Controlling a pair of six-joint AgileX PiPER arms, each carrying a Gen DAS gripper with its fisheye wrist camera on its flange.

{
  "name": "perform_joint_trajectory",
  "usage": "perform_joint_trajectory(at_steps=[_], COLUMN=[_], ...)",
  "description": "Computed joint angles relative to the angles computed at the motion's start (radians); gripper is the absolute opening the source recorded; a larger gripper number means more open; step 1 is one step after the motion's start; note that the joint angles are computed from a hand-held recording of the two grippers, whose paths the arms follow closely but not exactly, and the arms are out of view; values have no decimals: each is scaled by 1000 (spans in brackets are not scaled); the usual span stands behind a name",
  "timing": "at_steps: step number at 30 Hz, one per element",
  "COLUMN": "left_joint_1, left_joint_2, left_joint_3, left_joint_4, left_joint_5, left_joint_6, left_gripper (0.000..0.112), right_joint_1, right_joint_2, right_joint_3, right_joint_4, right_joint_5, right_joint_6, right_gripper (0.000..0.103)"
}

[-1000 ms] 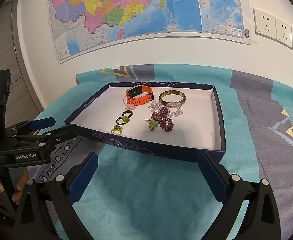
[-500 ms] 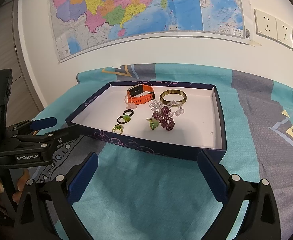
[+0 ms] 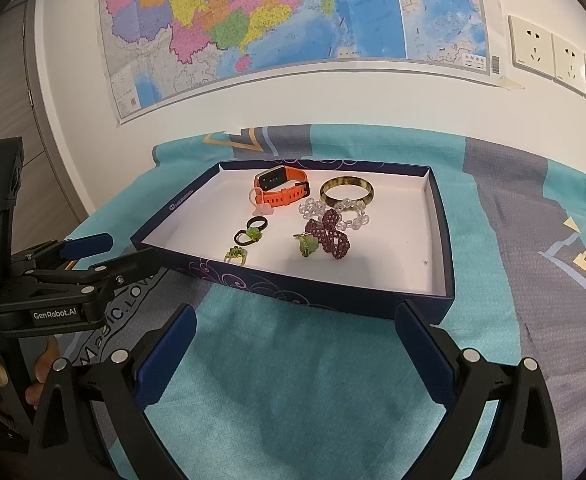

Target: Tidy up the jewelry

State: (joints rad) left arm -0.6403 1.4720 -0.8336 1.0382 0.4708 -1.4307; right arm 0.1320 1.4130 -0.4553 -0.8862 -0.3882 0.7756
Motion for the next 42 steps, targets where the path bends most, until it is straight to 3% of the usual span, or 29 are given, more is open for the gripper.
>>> perform_joint_trajectory(at_steps=[42], left_joint_1=[-3], left_joint_2=[3], left_joint_3=[-4], left_joint_4=[-6], left_joint_5=[7], left_joint_6=[8], left_gripper=[97], right_joint_1=[-5], right_joint_2=[8], right_joint_3=[-6], right_joint_4=[-14], right_joint_5=[-1], right_joint_6=[14], right_gripper=[96])
